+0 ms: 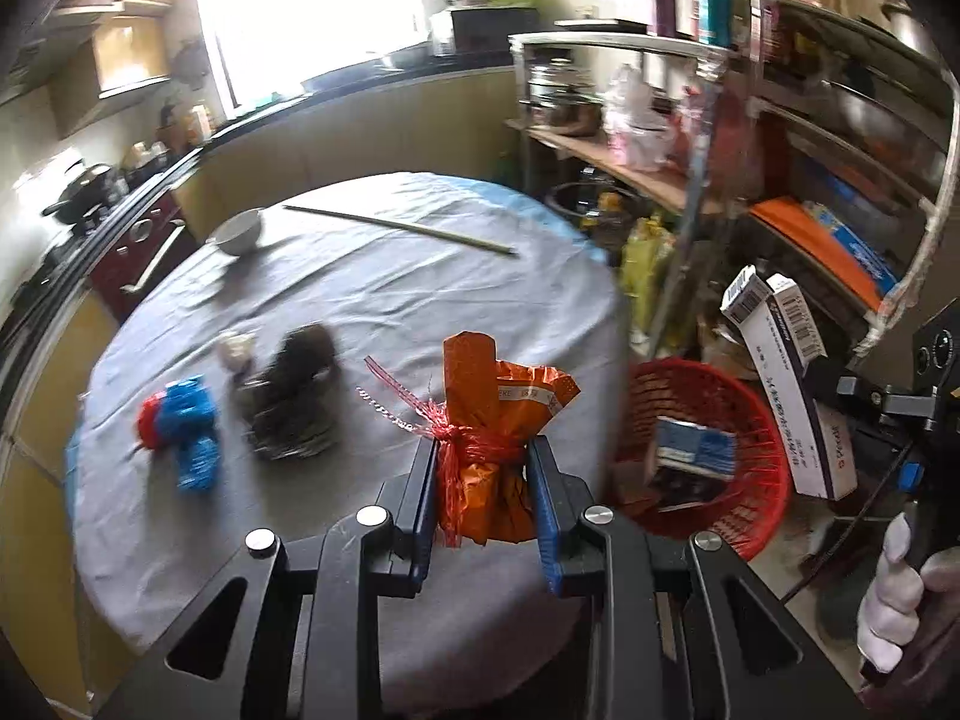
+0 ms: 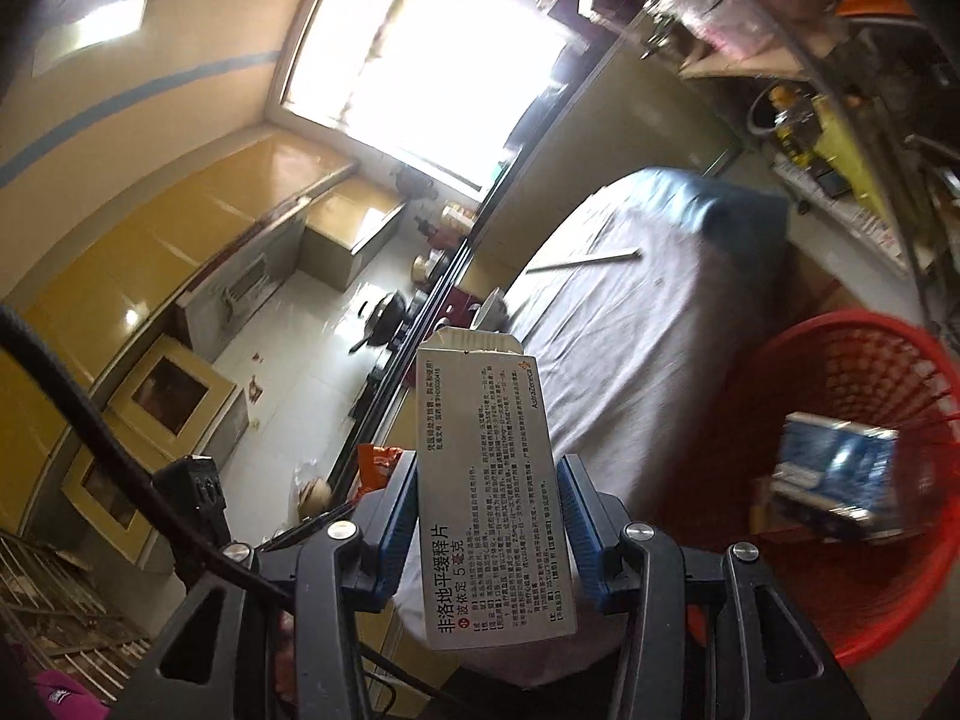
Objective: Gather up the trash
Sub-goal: 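Carry the white box and orange bag over the red basket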
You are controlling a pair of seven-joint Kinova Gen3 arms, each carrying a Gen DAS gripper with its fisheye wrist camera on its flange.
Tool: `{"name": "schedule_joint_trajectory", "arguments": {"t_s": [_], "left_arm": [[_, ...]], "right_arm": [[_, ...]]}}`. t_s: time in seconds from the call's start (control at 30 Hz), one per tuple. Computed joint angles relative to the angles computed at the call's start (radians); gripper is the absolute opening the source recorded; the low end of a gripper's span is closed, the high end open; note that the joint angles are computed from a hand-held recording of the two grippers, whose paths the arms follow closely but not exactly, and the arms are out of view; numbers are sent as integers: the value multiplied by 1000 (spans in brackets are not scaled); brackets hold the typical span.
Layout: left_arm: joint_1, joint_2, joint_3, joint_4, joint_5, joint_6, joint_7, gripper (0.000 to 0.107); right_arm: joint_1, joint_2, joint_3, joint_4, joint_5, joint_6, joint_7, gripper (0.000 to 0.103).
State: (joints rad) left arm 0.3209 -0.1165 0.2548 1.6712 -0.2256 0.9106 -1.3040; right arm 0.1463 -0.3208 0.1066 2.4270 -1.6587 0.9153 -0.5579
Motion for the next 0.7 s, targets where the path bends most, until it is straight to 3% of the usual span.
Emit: {"name": "schedule_joint_trajectory", "arguments": {"t_s": [0.17,0.33,0.7], "left_arm": [[44,68,12,-42,55,-2,-39,30],[102,136,17,-82,47,-8,-33,30],[181,230,-6,-83,110,-39,-93,30]], "right_arm": [[69,-30,116,45,77,62,-14,49],[143,-23,201,78,144,124,-14,49],[247,64,237,134,157,214,50,49]]}}
